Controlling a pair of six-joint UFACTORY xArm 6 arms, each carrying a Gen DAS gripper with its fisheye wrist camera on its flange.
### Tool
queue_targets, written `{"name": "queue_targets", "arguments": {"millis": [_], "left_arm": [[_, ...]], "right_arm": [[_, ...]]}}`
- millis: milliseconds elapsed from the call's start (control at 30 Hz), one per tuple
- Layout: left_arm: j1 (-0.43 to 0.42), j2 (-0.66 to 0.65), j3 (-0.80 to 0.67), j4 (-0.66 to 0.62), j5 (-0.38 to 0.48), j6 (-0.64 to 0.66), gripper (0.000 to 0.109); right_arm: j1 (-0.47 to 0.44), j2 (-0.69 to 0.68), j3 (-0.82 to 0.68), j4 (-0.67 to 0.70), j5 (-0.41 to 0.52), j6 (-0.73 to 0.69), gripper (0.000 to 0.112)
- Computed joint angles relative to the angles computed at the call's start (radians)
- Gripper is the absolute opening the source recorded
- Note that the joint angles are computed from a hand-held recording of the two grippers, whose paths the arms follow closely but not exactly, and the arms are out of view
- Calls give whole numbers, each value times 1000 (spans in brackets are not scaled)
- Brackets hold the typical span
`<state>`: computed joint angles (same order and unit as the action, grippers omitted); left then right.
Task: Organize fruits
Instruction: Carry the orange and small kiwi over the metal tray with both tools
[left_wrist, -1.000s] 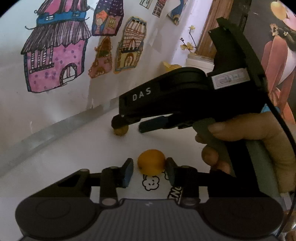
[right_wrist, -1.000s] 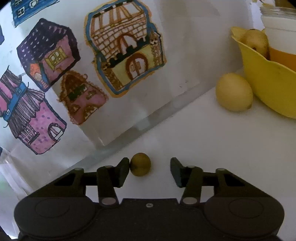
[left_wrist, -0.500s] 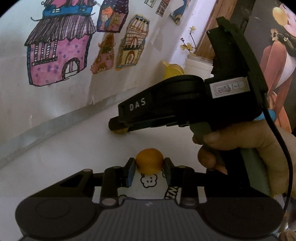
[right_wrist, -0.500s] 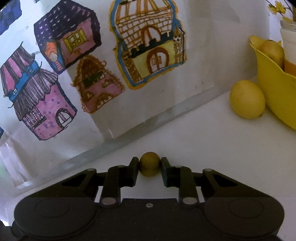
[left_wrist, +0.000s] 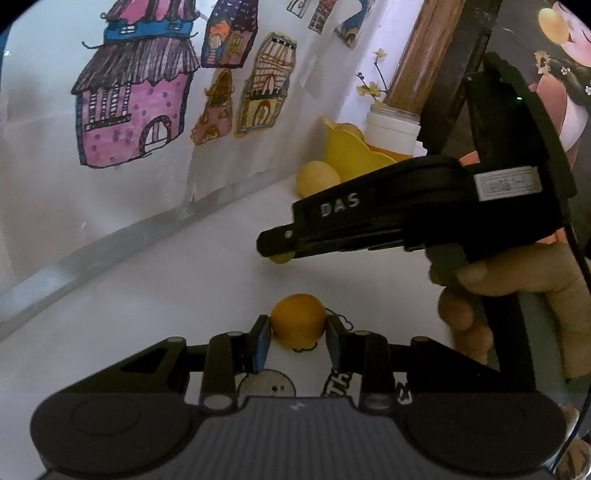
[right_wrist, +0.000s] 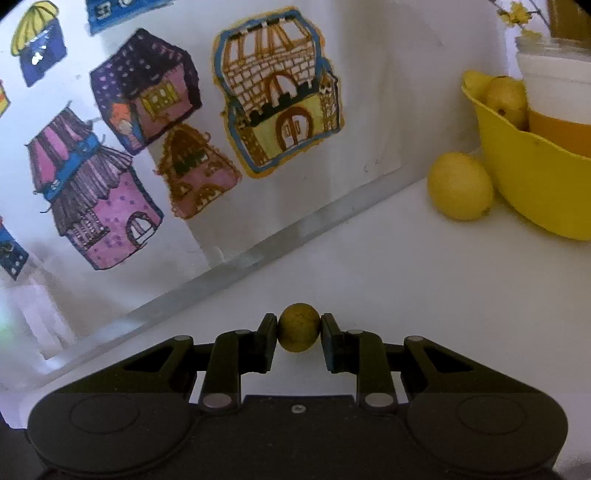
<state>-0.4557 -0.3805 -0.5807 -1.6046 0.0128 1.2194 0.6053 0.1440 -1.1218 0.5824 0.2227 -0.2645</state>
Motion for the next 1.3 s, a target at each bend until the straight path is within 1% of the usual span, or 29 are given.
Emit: {"name": "queue_targets", "arguments": {"millis": [167,300,433,567,667,800,833,867,967,1100,1133,1200,1300], "left_arm": [[-9,-55,39,43,-10,-42,35],[-27,-97,60,74,-29,-70,35],[-46,-132,81,136,-38,-137,35],[-72,-158,98,208,-52,-215,35],[-103,-170,99,212,-67,-229,35],[-153,-160,74,133,-83,-168,35],[-170,-141,50,78,-92,-118,35],[-183,-134,39,49,-97,-93,35],[-221,-131,27,2,-111,-61,35],[-267,-115,5,-46,-130,-30,35],[-276,-108,-7,-79,-135,1,35],[-295,-94,-29,-146,-145,65,35],[-325,-86,-36,-165,-157,77,35]], "right_arm": [[1,-76,75,-17,-13,23,27],[-4,-155,148,-55,-26,68,27],[-28,-230,212,-49,-32,63,27],[-37,-311,284,-115,-44,133,27],[-55,-378,340,-159,-47,178,27],[-81,-481,422,-197,-45,213,27],[-90,-511,444,-214,-40,226,27],[-98,-541,464,-238,-35,250,27],[-123,-624,518,-312,-11,316,27],[-154,-733,585,-377,33,360,27],[-160,-756,600,-390,40,370,27],[-176,-809,635,-393,53,374,27],[-202,-881,687,-369,66,365,27]]}}
